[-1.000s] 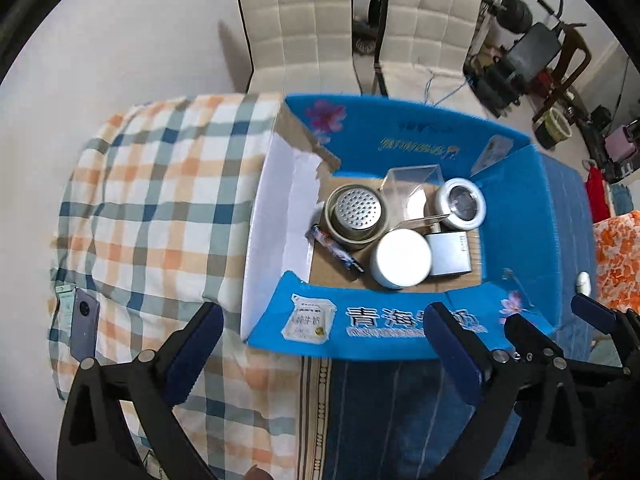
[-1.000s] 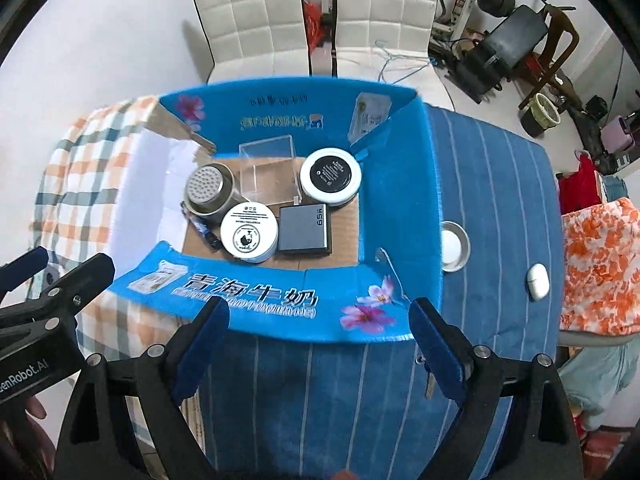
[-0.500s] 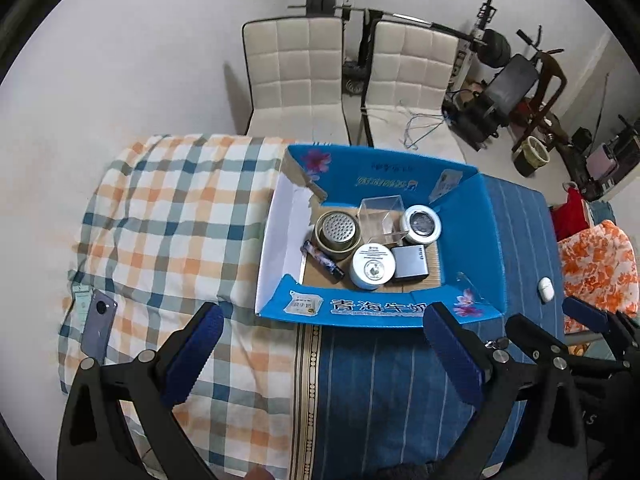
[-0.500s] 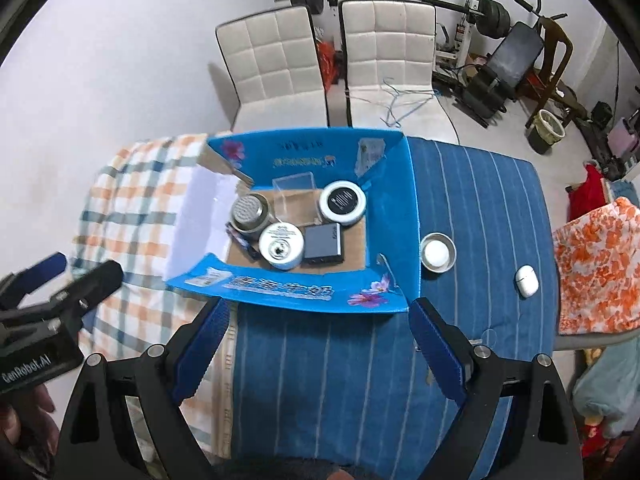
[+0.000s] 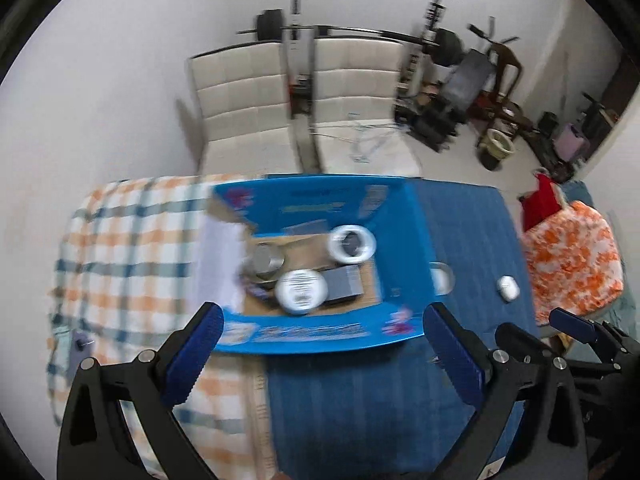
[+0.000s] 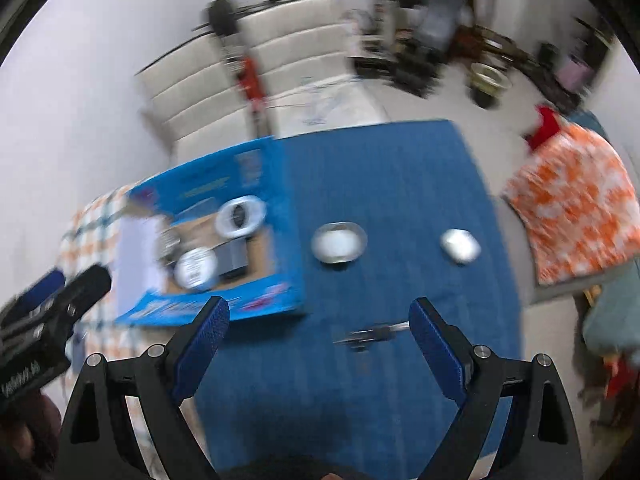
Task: Organize rigid objects
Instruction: 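Open both tools and lift them out of the blue box, then grasp the tan tape roll with the left tool while the right tool grasps the white earbud case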
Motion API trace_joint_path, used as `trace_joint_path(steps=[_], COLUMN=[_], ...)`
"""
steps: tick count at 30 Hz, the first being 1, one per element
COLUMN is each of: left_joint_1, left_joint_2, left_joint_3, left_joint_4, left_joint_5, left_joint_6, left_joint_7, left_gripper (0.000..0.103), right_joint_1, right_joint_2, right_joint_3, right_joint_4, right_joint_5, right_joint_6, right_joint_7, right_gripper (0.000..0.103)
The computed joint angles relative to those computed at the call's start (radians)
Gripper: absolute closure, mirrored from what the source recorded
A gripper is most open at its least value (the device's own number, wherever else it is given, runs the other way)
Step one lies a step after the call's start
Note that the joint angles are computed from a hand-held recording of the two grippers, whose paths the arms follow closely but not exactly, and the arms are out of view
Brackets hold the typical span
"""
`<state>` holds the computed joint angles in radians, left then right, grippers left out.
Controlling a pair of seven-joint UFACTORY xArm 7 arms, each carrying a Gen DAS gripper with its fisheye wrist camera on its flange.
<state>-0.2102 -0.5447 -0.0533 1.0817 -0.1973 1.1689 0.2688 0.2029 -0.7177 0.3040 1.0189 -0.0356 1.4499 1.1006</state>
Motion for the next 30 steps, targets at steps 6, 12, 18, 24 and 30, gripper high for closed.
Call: trace_joint_path(steps=[6, 12, 18, 24, 30], left_joint_1=[-0.115, -0.198, -0.337, -0.443, -0.504], left_joint_2=[0.105, 0.447, 0.816, 0.953, 1.034], left_joint_3=[-0.132, -0.256, -0.227, -0.170, -0.140], left_joint_4=[-0.036, 0.137, 0.435, 0.539, 0.563], left_joint_5=[-0.078, 0.154, 0.339, 0.418, 0.477], left_joint_6=[-0.070, -0.074, 0.126, 0.179, 0.213], left_joint_7=[-0.130, -0.278, -0.375, -0.417, -0.426], left_gripper=[0.001, 0.001, 0.001, 0.001, 0.001], right_joint_1=[-0.062, -0.195, -0.300, -0.370, -0.421], right_joint_2=[-0.297, -0.385, -0.274, -0.189, -0.152], right_joint_3=[-0.164, -0.360, -0.431, -0.423, -0.413], right_joint_4=[-0.308, -0.564, -0.648, -0.657, -0.669], right_joint_5=[-0.019, -0.036, -0.012, 0.039, 0.045], right_joint_6=[0.079, 0.005, -0.154, -0.242, -0.276], right_joint_7=[-0.068, -0.217, -0.331, -0.426, -0.506], right_gripper=[0.009, 0.009, 0.009, 0.009, 0.009])
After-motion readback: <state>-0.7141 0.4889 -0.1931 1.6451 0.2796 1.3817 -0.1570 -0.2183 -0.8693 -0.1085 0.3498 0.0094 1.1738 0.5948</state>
